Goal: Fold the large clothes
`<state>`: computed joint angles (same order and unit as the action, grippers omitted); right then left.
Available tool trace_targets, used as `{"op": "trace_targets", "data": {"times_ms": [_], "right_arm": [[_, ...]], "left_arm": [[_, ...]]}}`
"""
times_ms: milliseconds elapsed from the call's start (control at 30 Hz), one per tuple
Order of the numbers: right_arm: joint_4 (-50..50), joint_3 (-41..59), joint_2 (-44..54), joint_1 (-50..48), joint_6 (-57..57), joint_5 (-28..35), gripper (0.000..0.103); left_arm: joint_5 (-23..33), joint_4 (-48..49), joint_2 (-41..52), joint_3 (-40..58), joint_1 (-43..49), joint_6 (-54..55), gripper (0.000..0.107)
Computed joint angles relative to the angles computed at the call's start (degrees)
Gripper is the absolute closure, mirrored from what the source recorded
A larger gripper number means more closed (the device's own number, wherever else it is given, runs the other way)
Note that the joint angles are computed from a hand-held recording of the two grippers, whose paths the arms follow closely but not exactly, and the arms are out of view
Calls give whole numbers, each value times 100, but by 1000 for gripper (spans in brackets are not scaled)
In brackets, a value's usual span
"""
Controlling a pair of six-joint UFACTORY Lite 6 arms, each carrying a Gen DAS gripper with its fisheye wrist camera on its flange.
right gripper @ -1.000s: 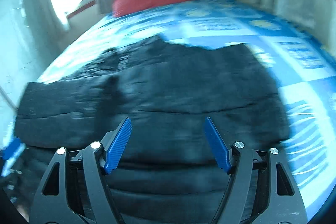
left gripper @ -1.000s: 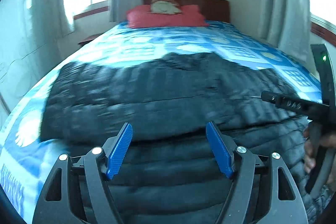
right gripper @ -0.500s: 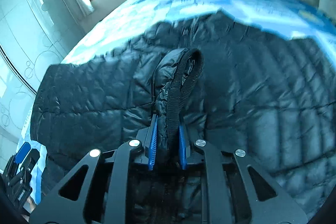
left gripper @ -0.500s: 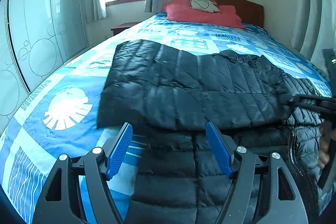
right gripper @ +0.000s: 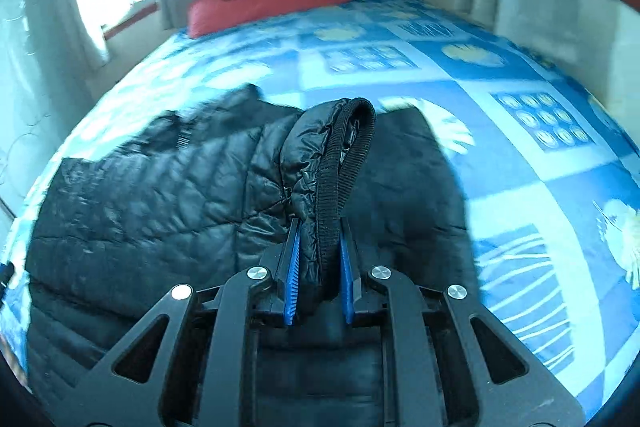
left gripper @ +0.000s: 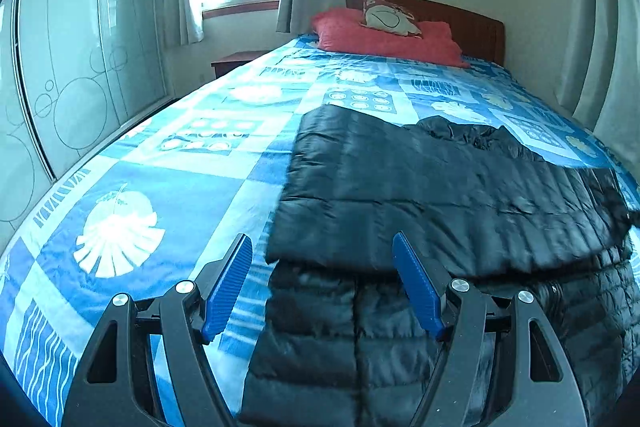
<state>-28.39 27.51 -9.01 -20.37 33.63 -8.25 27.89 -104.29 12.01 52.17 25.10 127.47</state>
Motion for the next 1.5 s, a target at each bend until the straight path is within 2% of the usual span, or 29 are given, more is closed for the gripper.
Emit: {"op": "trace_targets", "data": {"times_ms": [67,133,200,233,267,333,433,567,633,700,800,867,967,1067,1133,1200,1300,1367,1433,1500], "right_arm": [[1,113,556,-255,-109,-215,86],[-638,172,902,-509,353,-462,85],[-867,55,794,-587,470,-525,84],[-818,28,681,-548,474,-449,77],[-529,-18,521,-468,300,-340,73],[600,-258,-173,-248,-530,-115,55],[2049,-313,-596,193,-1812,-41,53],[1813,185,279,693,-1568,-196,53],[2367,352,788,833,-2100,-309,53],[2284,563,1474,870,-1933,-396,53],[2731,622,1743,964,-2453,-615,51],[2587,681,1674,942,-2340,-459,52],[2218,561,1254,934,-1971,-267,52],[1554,491,894,800,-1366,-312,52],[1495,718,1033,752,-1304,-264,51],[1959,1106,1464,737,-1714,-238,51],[2589,1590,2213,743,-2360,-298,50],[2318,1740,2564,727,-2123,-365,46],[1635,1832,2622,668,-1507,-270,44],[1135,1856,2506,643,-1084,-120,44]], "left_arm": [[-127,145,173,245,-110,-236,35],[-225,324,350,496,-183,-505,35],[-370,572,522,763,-263,-822,35],[-407,695,592,882,-295,-977,35],[-413,798,678,1023,-326,-1106,35],[-421,800,759,1185,-400,-1121,35],[-605,500,938,1415,-655,-793,35],[-1139,424,1516,1918,-1053,-661,35],[-1404,986,1903,2251,-1154,-1258,35],[-1635,2089,2361,2660,-1209,-2458,34],[-1408,3831,2905,3229,-1140,-4257,33],[-1308,4314,2959,3344,-1131,-4759,33],[-1410,4097,2460,2915,-1092,-4283,34],[-1206,3074,1763,2423,-926,-3134,34],[-1006,2785,1505,2437,-885,-2993,34],[-972,3372,1722,2929,-1044,-3812,34],[-1062,4905,2477,3907,-1355,-5611,34],[-1335,6105,3357,4593,-1545,-6811,34],[-956,7218,4057,5337,-1512,-8010,33],[-763,7581,4174,5555,-1510,-8540,34]]}}
